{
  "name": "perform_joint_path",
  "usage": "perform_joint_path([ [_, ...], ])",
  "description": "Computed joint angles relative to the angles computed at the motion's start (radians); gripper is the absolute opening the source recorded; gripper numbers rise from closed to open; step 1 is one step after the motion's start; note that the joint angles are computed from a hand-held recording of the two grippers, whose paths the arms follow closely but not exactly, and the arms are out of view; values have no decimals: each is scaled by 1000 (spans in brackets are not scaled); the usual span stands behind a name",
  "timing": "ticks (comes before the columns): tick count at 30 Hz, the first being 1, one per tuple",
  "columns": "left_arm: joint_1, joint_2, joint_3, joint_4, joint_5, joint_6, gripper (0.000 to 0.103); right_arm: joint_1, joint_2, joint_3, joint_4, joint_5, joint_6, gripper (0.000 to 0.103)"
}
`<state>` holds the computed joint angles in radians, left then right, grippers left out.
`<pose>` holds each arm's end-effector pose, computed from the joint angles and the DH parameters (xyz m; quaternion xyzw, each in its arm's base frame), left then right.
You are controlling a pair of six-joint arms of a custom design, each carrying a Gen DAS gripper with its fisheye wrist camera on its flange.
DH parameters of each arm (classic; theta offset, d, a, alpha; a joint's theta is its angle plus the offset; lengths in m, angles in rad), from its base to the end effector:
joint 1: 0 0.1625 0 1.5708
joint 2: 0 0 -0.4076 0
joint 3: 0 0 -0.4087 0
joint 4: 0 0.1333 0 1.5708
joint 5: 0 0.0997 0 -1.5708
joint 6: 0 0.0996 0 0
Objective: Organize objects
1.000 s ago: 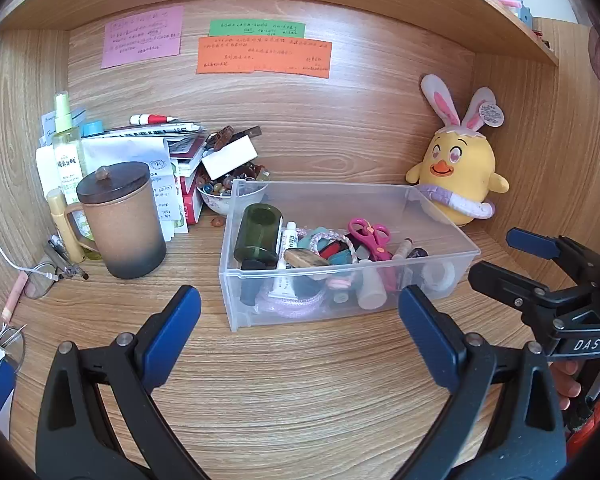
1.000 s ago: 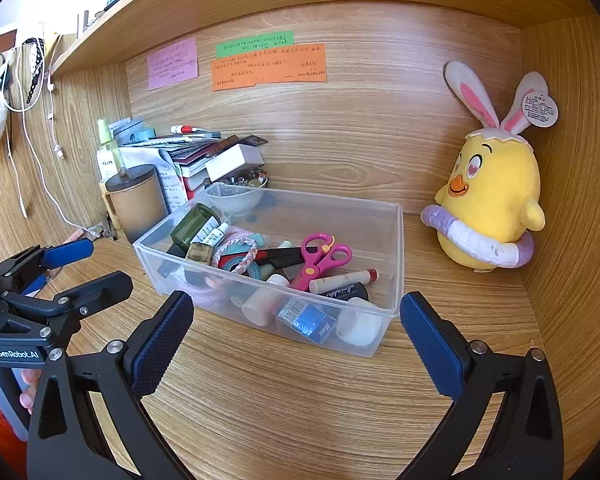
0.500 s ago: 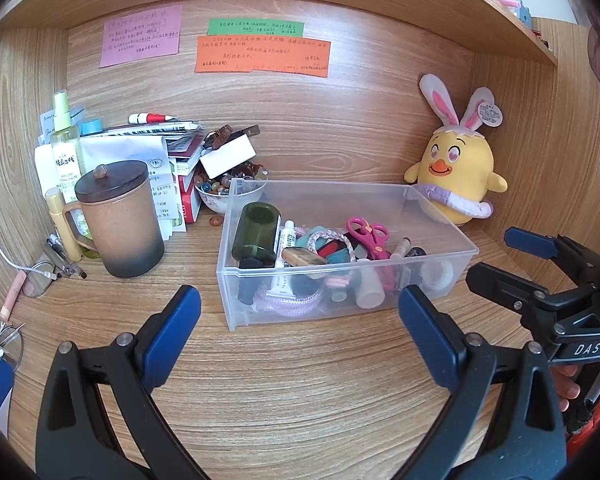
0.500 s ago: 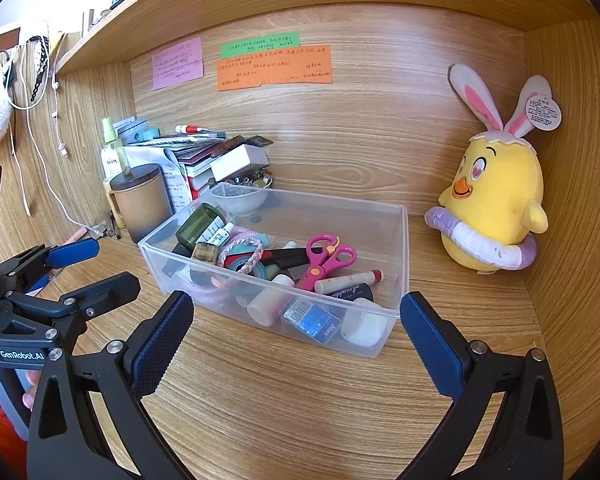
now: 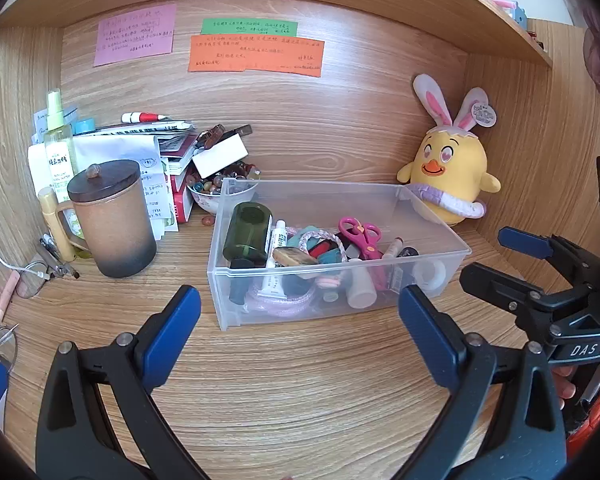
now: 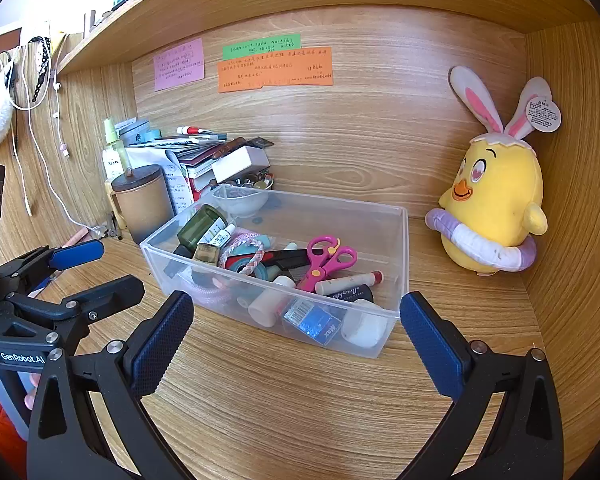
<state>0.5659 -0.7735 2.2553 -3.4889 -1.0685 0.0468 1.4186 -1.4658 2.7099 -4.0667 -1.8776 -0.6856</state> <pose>-0.2871 -0.3971 0.0032 0.4282 0.8449 -0.2979 0.1187 0.0573 -0.3075 0.2457 0.1247 -0.7962 0.4785 0.3486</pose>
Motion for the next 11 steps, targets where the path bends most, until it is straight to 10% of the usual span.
perform_joint_path([
  [11, 1, 2, 0, 3, -20, 7, 102, -10, -2, 0, 13, 1, 7, 103],
])
